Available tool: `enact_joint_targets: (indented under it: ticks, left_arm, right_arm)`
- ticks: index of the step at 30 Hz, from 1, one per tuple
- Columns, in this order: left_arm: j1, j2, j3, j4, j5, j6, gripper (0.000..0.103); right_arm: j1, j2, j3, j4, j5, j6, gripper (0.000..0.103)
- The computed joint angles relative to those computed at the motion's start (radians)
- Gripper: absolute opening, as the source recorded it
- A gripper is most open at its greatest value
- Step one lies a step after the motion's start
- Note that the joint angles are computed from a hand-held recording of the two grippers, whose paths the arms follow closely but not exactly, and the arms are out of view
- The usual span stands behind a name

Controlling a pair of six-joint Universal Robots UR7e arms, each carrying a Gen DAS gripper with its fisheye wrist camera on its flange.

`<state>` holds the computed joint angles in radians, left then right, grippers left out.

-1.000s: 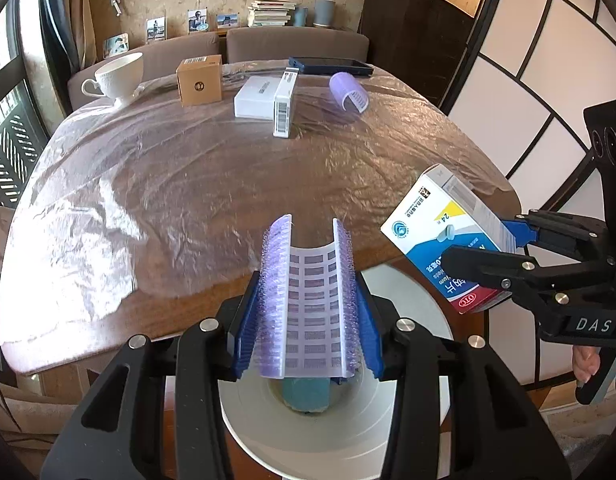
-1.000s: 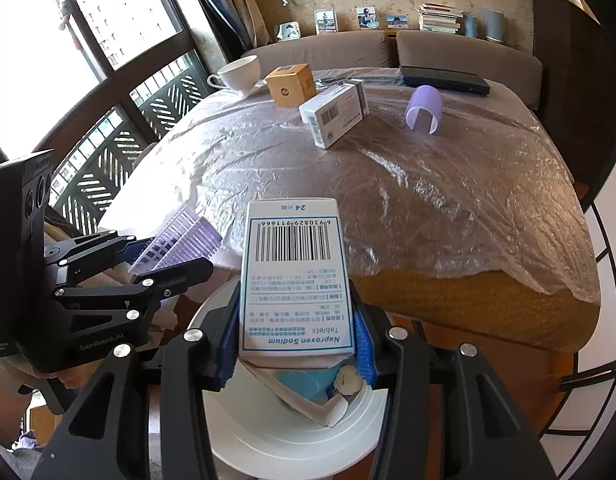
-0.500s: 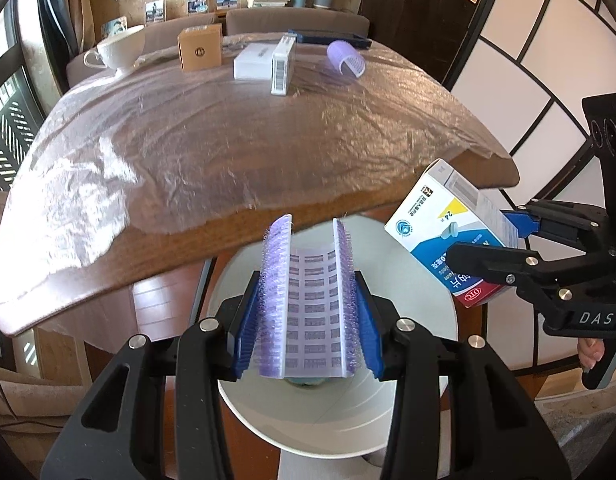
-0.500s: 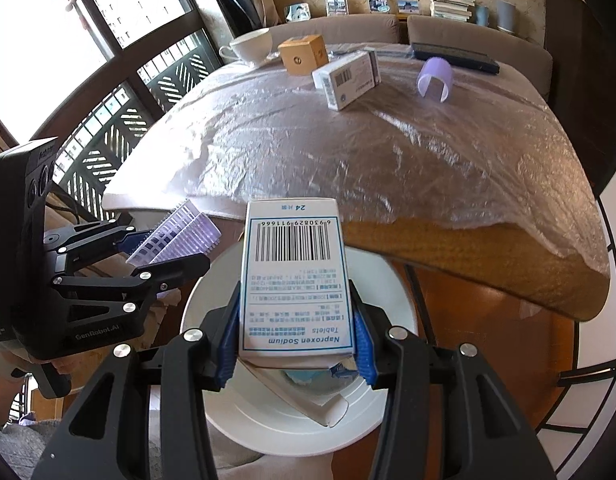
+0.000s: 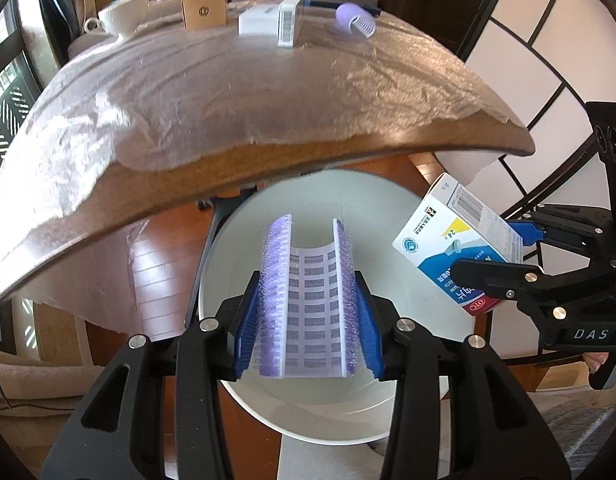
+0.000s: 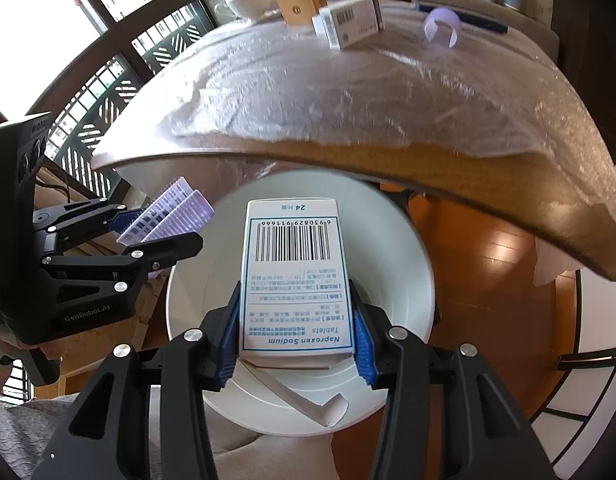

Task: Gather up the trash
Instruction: 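Carry the roller and Naproxen box with both grippers over the white bin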

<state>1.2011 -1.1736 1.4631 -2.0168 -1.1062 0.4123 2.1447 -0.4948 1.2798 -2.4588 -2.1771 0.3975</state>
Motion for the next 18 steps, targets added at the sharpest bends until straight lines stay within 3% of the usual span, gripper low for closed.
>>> enact_joint_targets:
  ticks: [18]
  left_arm:
    - [0.033, 0.023, 0.02, 0.041, 0.044, -0.016, 0.045]
  right_arm:
    - [-0.024, 0.011, 0.022, 0.053, 0.025, 0.046, 0.046]
